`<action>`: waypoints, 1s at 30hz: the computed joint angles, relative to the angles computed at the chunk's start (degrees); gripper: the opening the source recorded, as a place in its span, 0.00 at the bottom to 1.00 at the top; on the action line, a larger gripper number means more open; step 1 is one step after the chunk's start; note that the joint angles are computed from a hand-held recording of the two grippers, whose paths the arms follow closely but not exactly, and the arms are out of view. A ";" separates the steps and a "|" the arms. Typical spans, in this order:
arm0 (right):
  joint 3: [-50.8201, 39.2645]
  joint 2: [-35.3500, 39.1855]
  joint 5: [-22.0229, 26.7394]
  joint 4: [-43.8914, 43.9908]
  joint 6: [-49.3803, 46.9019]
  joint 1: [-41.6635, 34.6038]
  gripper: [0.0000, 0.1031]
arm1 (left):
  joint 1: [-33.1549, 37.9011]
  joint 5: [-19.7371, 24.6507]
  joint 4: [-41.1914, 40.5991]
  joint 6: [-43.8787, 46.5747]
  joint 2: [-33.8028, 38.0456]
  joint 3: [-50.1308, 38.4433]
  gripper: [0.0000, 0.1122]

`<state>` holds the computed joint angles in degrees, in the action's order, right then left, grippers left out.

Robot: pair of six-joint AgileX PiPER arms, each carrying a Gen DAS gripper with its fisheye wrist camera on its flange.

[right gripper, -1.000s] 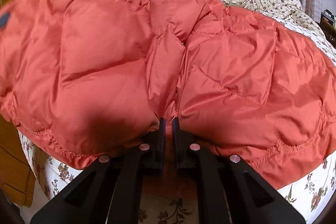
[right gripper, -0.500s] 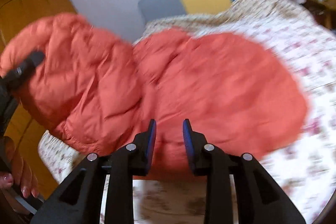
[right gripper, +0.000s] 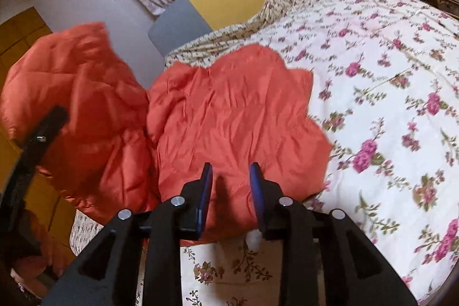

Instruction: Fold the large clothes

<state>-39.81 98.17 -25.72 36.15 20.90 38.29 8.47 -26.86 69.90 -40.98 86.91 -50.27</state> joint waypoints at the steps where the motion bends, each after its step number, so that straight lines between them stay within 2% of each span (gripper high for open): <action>1: 0.98 -0.92 -0.20 -0.91 1.20 -0.52 0.28 | -1.45 0.81 -1.62 2.14 0.46 0.06 0.19; 4: 4.04 -3.52 -1.42 2.64 -0.31 0.54 0.30 | -5.43 3.28 -7.01 8.04 1.71 0.12 0.19; 9: 7.30 -4.86 -2.30 1.41 1.67 -0.97 0.30 | -10.03 4.35 -14.45 16.36 3.69 1.14 0.20; 12: 7.89 -6.23 -1.86 6.49 -1.51 0.33 0.30 | -11.73 3.46 -14.82 17.74 5.28 1.75 0.23; 15: 10.05 -7.61 -2.91 5.37 0.73 0.00 0.30 | -13.26 3.08 -14.33 19.18 7.63 1.82 0.23; 17: 9.99 -7.95 -3.36 4.37 1.04 -0.85 0.30 | -14.32 2.74 -15.39 21.72 9.34 2.10 0.28; 19: 10.25 -9.76 -3.61 8.46 -3.66 -0.15 0.34 | -14.90 1.05 -18.85 26.67 10.62 3.31 0.36; 21: 10.13 -11.07 -3.61 10.32 -6.59 0.14 0.36 | -14.23 -2.36 -17.35 27.36 11.42 4.95 0.56; 23: 10.60 -12.98 -4.17 11.75 -8.58 0.73 0.37 | -13.08 -5.51 -15.61 26.93 11.23 6.81 0.65; 24: 10.85 -13.91 -5.07 10.98 -8.19 1.24 0.38 | -12.75 -6.67 -16.02 27.44 10.99 7.77 0.66; 26: 10.71 -15.27 -6.78 10.16 -8.86 2.32 0.53 | -10.06 -9.99 -12.28 24.60 9.89 9.31 0.66; 30: 7.43 -16.97 -7.97 11.15 -16.75 4.72 0.57 | -2.73 -17.37 -4.96 18.69 6.80 12.78 0.76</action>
